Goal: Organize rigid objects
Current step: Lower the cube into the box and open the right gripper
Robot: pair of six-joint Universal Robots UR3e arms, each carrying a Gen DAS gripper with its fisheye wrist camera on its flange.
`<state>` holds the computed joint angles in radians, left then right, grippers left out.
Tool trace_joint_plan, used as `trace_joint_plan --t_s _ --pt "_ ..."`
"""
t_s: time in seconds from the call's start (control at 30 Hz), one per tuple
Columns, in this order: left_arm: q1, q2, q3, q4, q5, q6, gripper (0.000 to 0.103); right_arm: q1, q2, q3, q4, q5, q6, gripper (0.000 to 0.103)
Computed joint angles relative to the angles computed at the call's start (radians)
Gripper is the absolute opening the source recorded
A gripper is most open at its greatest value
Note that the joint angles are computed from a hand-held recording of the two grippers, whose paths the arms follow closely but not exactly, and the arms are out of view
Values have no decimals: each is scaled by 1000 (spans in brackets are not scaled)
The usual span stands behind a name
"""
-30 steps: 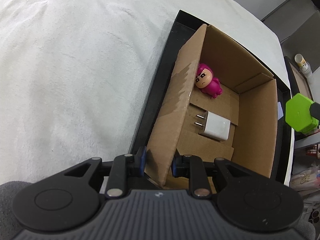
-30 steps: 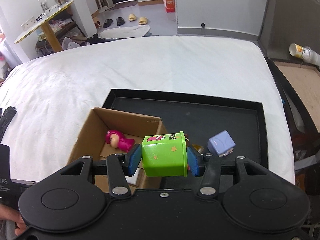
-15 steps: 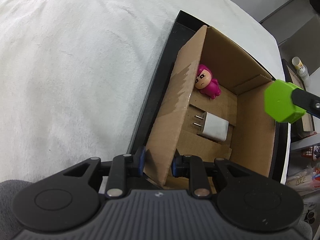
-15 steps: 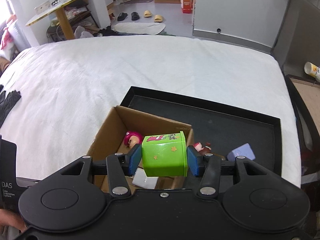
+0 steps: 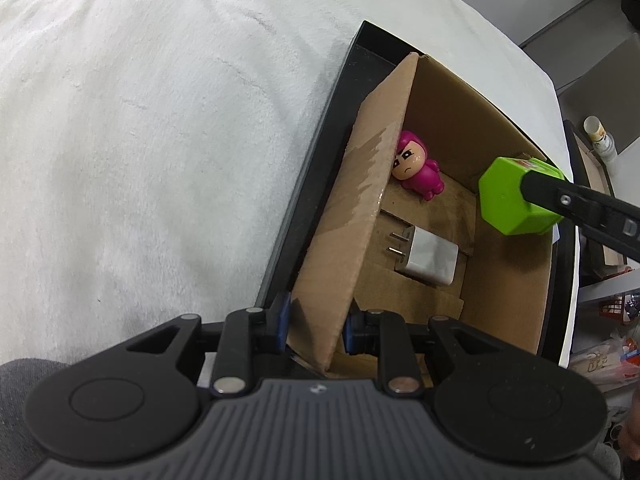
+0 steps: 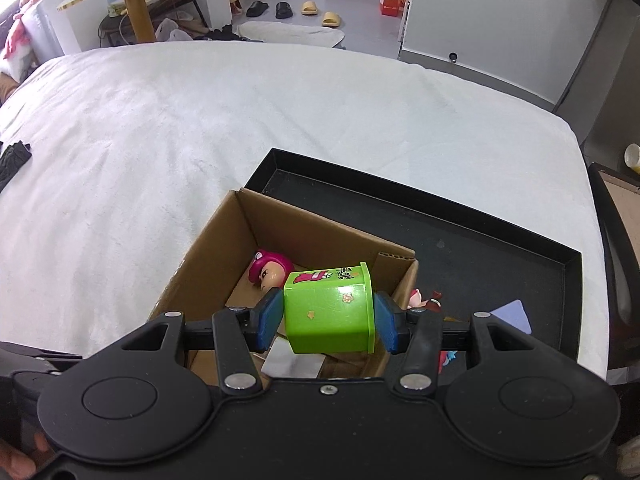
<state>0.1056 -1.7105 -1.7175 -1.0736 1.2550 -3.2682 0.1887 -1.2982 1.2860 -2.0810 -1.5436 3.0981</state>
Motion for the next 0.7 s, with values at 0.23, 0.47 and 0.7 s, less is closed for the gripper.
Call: trace_joint_plan --t_s 0.23,0.47,0.7 --pt "-1 -4 4 -1 1 1 23 16 73 -42 9 -34 -33 49" --pt "-1 -5 5 -1 2 -5 24 4 78 -62 31 -37 10 51" --pt "5 -5 9 -8 -2 0 24 -54 -15 20 22 35 34 51"
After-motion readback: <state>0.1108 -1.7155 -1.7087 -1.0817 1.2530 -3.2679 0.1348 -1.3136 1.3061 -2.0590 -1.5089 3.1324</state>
